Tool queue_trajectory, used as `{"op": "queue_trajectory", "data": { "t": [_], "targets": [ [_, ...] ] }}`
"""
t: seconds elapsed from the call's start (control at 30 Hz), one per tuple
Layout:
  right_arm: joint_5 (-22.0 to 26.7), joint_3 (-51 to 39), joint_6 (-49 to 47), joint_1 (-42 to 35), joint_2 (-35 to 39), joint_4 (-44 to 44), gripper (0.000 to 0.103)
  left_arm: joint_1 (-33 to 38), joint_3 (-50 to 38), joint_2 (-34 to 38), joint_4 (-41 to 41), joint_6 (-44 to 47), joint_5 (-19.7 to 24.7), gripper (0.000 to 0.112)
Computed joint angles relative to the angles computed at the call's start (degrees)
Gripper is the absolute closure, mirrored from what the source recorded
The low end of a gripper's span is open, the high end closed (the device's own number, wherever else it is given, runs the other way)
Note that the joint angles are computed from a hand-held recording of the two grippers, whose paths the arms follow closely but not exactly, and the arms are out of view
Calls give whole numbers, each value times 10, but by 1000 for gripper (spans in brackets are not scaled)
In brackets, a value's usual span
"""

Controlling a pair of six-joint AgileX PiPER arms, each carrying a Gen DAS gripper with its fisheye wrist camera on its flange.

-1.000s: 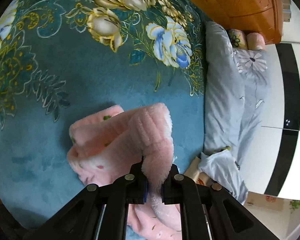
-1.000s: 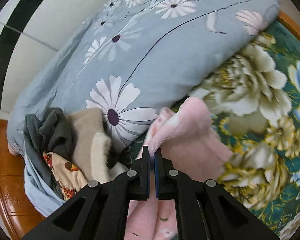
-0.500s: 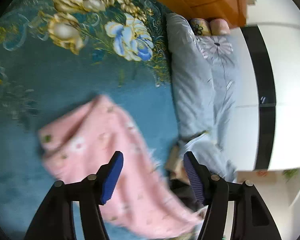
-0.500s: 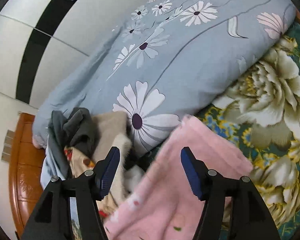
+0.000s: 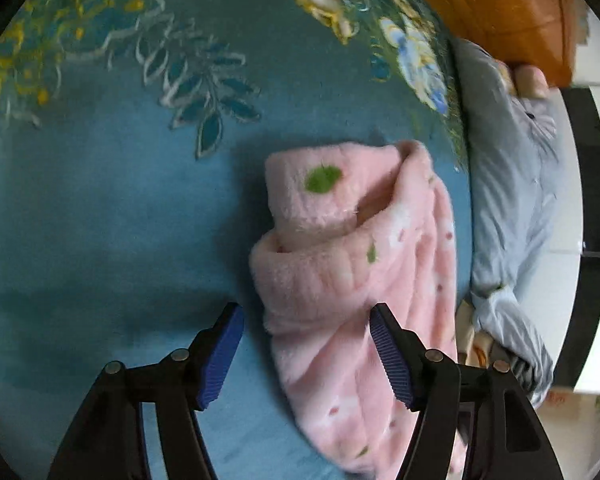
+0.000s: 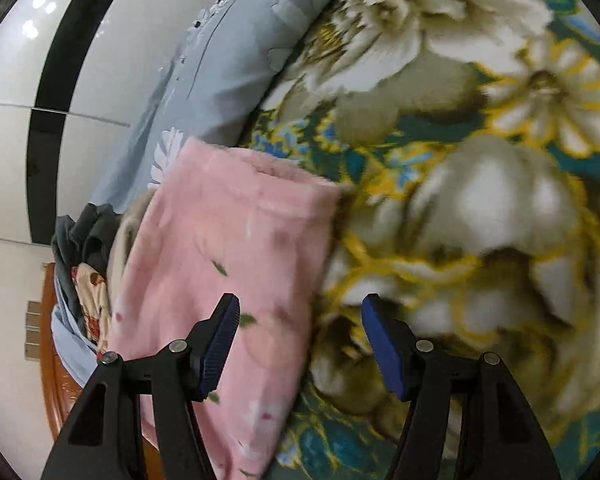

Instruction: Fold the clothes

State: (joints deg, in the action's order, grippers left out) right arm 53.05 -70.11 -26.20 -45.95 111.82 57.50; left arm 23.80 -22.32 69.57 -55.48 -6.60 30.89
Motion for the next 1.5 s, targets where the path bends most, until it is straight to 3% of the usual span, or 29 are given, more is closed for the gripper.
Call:
{"op": "queue_trajectory", "data": {
  "t": [0.1,0.23,0.3,0.37,0.43,0.47,0.5,0.53,0.67,0.83,0.97,1.03,1.13,1.17,1.23,1.3,1.43,1.5],
  "targets": [
    [-37,6,-2,15,10,35,38,-37,8,4,-19,-15,-50,44],
    [-85,0,0,41,23,79,36,-26,15,12,-141,102,-42,48],
    [-87,-20,8,52,36,88,38,-27,10,11,-140,96,-43,57],
    [-94,-36,18,63,45,92,41,-42,-2,15,-105,37,-51,84],
    [-99,-56,62,79,51,63,50,-44,-3,12,-93,7,-55,90],
    [-101,-66,89,87,53,42,58,-46,-7,7,-72,-14,-56,94],
    [-102,-77,116,95,55,20,80,-48,-12,3,-50,-36,-57,95],
    [-102,-87,143,103,57,-1,87,-61,-20,-4,-6,-81,-60,97],
    [-79,-147,237,121,43,-101,90,-87,-60,-33,141,-220,-51,99],
    [-19,-207,212,102,-5,-93,92,-130,-168,-66,279,-325,-16,100],
    [54,-220,135,53,-71,-43,92,-102,-240,-150,253,-239,54,100],
    [93,-209,97,13,-107,-26,92,-48,-259,-189,219,-162,125,100],
    [133,-129,24,-64,-161,1,92,0,-242,-218,238,-88,202,99],
    [138,-92,-2,-86,-170,-3,91,-3,-216,-214,264,-76,210,99],
    [127,-24,-34,-106,-166,-34,91,11,-152,-177,268,-44,205,99],
    [75,35,-22,-99,-146,-92,91,40,-88,-113,262,-12,188,99],
    [14,100,7,-103,-114,-126,91,83,-61,-84,242,27,186,99],
    [15,100,8,-103,-119,-129,91,76,-74,-86,249,33,193,99]
  ]
}}
